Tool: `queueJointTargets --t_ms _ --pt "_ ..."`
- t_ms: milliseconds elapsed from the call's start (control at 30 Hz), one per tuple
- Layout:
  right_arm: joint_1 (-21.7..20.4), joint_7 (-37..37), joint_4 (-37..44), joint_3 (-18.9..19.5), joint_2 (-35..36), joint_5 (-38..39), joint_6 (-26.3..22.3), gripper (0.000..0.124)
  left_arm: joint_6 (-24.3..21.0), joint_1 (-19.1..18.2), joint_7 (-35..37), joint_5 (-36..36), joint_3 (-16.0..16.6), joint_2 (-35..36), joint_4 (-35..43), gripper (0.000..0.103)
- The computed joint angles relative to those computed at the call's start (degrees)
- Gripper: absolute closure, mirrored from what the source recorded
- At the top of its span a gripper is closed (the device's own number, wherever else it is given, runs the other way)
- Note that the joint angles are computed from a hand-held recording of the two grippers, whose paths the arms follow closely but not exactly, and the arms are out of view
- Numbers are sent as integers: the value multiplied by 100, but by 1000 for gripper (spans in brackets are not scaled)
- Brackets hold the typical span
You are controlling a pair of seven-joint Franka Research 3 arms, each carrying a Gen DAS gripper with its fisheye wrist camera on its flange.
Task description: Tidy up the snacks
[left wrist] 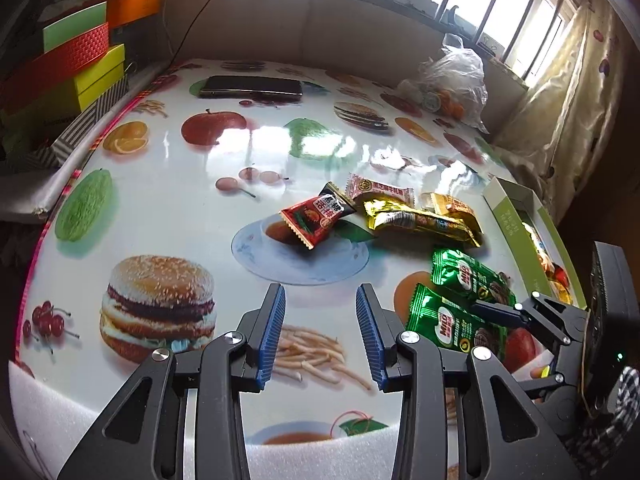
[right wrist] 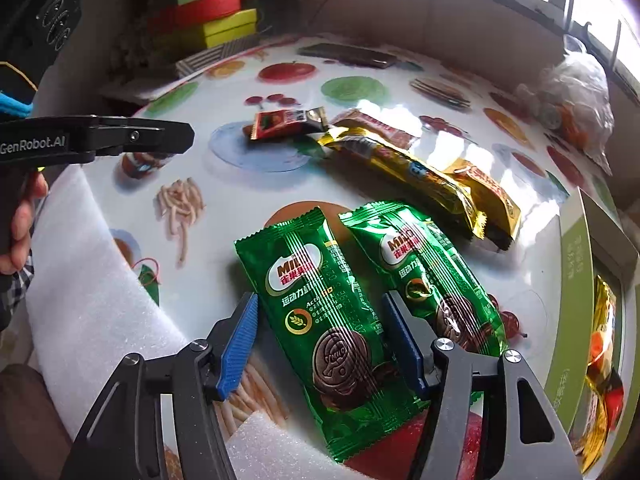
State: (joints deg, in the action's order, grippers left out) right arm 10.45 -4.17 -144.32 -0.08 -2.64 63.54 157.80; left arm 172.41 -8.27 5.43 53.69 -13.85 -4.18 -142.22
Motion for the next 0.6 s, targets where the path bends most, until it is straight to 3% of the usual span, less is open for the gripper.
queueJointTargets --t_ms 300,400,467,600 --pt "12 -298 -31 -13 -48 713 38 75 -246 -149 1195 -706 201 528 497 65" --pt "-7 -284 -5 -27 -35 841 -16 76 -159 -175 1191 -426 331 716 704 65" --pt "-21 -270 3 -31 -35 905 -51 76 -235 -186 1628 -739 340 899 862 65" --pt "-53 -195 21 -37 -26 946 -127 76 -382 -312 1904 -665 479 1191 1161 65"
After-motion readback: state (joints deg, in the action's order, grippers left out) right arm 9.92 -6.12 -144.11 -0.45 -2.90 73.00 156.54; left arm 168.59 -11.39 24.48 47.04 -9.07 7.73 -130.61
